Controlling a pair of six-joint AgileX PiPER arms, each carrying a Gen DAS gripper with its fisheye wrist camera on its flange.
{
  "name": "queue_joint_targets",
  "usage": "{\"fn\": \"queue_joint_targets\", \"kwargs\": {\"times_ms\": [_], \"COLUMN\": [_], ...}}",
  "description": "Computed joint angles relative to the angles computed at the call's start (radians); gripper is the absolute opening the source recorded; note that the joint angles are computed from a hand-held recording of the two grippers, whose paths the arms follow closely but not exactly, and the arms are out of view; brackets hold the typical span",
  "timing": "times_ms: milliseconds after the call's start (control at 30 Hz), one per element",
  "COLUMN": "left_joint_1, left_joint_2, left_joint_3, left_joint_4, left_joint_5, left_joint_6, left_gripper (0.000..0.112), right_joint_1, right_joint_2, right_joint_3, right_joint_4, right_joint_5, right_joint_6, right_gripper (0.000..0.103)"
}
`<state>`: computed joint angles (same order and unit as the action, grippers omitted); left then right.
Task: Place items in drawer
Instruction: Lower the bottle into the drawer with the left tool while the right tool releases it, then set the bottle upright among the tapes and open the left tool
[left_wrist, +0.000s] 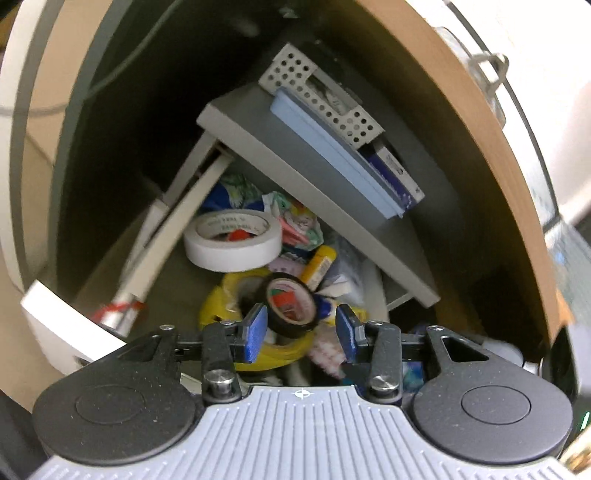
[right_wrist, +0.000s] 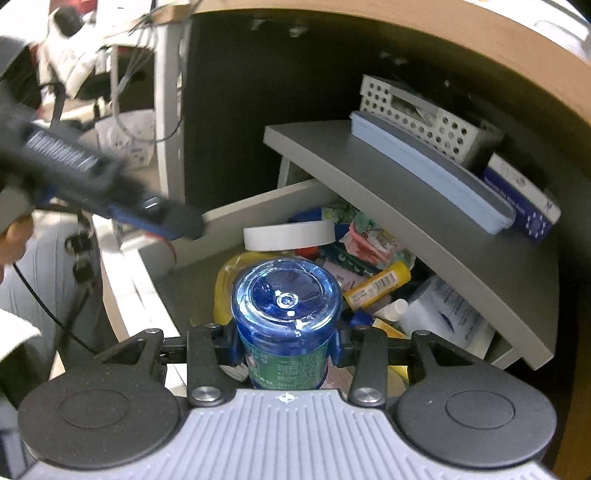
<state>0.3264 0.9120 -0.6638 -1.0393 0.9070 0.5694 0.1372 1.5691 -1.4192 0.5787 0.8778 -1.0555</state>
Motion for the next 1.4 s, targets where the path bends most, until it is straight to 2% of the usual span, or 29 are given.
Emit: {"fn": "queue_joint_targets", "kwargs": {"times_ms": [100,233,333,567,767,967,1033,1100,1167,1300,1400], "left_joint_1": [0.04,0.002,0.004,0.072,0.147,0.206,0.227,0.255,0.276,0.257,0.264], "left_joint_2": [-0.021,-0.057,-0.068,-0.092,-0.115,-0.144,-0.161,-0.169,-0.167,-0.165,-0.165], "left_joint_3": [-0.016,-0.03,-0.033,-0.017,0.008,0.011,0.014,0.019,0.023,0.021,0.024], "left_joint_4": [0.047,0.155,0.184,0.22,0.188,0.163,0.158,0.145,0.129,0.14,0.136], "left_joint_5": [0.035,-0.007,0.002,0.062,0.11,0.173,0.187,0.209,0.223,0.203,0.204], "left_joint_6": [0.082,0.149,0.193,0.284,0.358,0.397,0.416,0.441,0.454,0.433,0.442], "left_gripper": [0.044,0.044,0.046,0.046,0.046,0.046,0.046,0.048,0.051,0.051,0.051], "right_joint_1": [-0.004,-0.001,0.017,0.082,0.156,0.201,0.225,0.247,0.267,0.29,0.279], "right_joint_2": [0.046,0.113,0.152,0.254,0.345,0.453,0.452,0.443,0.428,0.381,0.345], "right_joint_3": [-0.072,-0.179,-0.239,-0.369,-0.469,-0.587,-0.573,-0.554,-0.53,-0.483,-0.459], "right_joint_4": [0.014,0.053,0.074,0.105,0.063,0.039,0.007,-0.023,-0.05,-0.111,-0.114], "right_joint_5": [0.05,0.131,0.16,0.198,0.221,0.302,0.271,0.229,0.179,0.086,0.067], "right_joint_6": [0.074,0.164,0.22,0.352,0.444,0.564,0.575,0.583,0.588,0.603,0.596], "right_gripper": [0.047,0.047,0.047,0.048,0.048,0.048,0.051,0.063,0.07,0.07,0.07]}}
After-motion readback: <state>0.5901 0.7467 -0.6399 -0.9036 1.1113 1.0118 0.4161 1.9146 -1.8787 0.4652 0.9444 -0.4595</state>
